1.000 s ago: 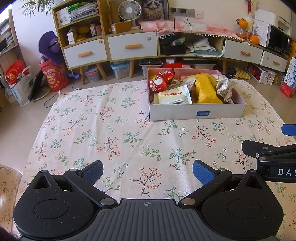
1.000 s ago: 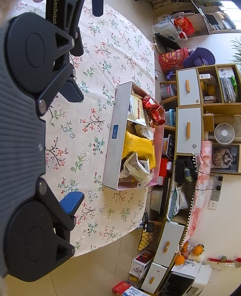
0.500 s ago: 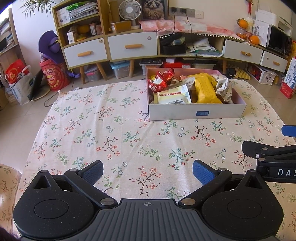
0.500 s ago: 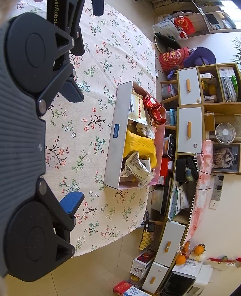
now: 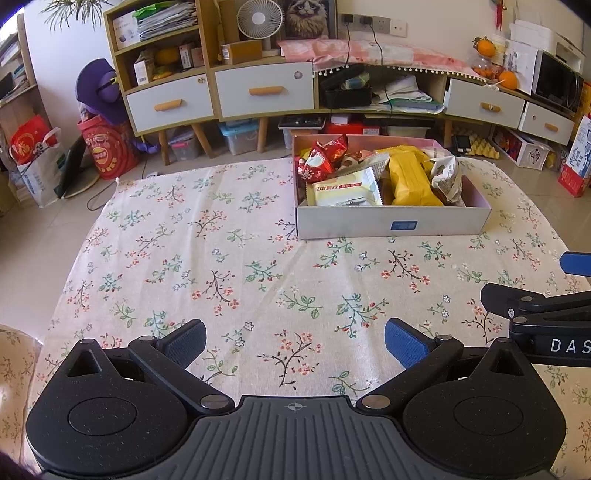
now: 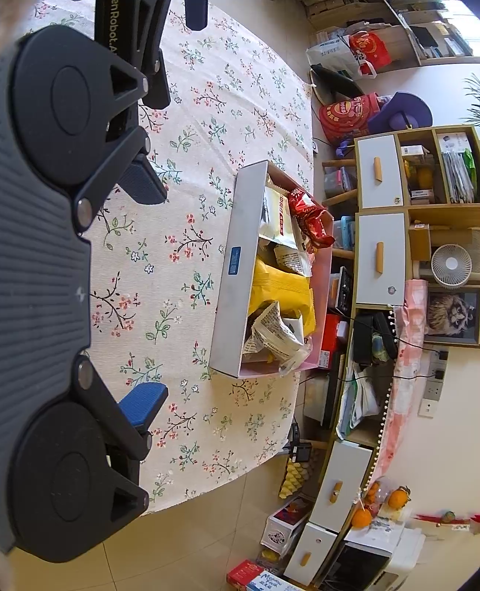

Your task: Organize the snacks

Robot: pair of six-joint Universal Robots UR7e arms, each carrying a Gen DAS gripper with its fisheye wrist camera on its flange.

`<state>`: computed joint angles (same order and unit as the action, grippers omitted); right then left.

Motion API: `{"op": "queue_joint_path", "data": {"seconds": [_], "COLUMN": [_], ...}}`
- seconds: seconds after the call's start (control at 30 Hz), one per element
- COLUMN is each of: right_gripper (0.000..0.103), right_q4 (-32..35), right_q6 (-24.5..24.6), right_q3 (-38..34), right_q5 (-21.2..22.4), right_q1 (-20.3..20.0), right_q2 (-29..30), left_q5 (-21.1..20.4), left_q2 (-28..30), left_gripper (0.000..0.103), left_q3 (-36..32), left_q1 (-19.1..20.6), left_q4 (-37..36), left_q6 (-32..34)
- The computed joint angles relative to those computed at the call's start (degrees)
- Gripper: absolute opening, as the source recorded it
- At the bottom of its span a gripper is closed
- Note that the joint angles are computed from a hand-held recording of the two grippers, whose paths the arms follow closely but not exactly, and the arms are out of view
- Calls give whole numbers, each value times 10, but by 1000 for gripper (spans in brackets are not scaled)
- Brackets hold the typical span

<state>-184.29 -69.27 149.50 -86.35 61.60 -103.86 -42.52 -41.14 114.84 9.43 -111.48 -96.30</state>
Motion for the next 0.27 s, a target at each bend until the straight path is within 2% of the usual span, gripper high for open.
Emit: {"op": "queue_joint_path", "data": {"seconds": [0.27], "right_gripper": [103], "right_q4": [-8], "right_q6": [-1], "right_q3": [0], "right_q5": [-3], "right_q1": [-1], "right_q2": [6], "left_q5": [-4], "left_q2": [1], "left_gripper": [103], "left_q3": [6], "left_q1": [2], "left_q4": [-19], "left_q6": [12]}}
